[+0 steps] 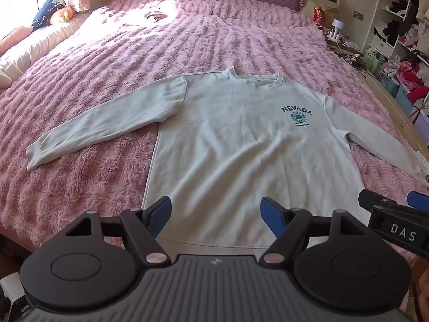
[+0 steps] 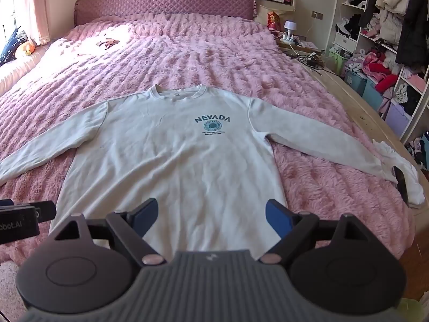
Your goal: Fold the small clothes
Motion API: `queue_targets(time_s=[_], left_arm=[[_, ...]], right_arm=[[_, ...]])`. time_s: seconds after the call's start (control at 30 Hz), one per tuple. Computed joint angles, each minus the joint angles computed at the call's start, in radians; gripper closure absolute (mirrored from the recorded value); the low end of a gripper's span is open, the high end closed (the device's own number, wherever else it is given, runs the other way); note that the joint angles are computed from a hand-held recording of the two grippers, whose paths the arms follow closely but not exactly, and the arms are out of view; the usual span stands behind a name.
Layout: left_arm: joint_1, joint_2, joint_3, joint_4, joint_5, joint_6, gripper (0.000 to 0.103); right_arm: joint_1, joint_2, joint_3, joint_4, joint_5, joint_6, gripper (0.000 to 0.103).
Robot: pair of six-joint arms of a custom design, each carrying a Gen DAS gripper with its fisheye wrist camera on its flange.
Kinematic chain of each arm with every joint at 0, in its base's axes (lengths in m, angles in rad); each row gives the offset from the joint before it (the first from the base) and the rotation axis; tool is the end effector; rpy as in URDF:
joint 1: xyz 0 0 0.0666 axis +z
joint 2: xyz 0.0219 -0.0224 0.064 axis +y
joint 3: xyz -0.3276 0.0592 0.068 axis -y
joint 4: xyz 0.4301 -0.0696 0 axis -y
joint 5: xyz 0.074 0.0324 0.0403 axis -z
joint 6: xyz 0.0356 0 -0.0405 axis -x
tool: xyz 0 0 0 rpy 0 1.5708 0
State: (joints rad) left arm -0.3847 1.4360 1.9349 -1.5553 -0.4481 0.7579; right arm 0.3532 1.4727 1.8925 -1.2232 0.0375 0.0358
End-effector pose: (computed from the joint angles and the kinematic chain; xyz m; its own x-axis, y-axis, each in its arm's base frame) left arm 0.4459 -0.1643 0.5777 -0.6828 -0.3920 -0.6166 -0.4526 0.8894 -0.0643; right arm 0.4943 0.1804 0.5596 -0.6634 -0.2827 -0.6929 -0.3452 0.9371 -0.0518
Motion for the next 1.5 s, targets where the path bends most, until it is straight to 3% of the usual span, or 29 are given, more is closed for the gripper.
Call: queue_targets(time_s=[0.83,1.5], left_arm=[[0.002,0.004,0.007,-0.011,0.007,0.006,0.014],[-0.006,-0.028,-0.072,0.023,0.013,0.026,0.014]], right_arm=[[0.002,0.005,0.006,-0.005,0.001,0.002,0.02],[0.023,0.013,0.018,-0.013,0.017,-0.012,0.02]])
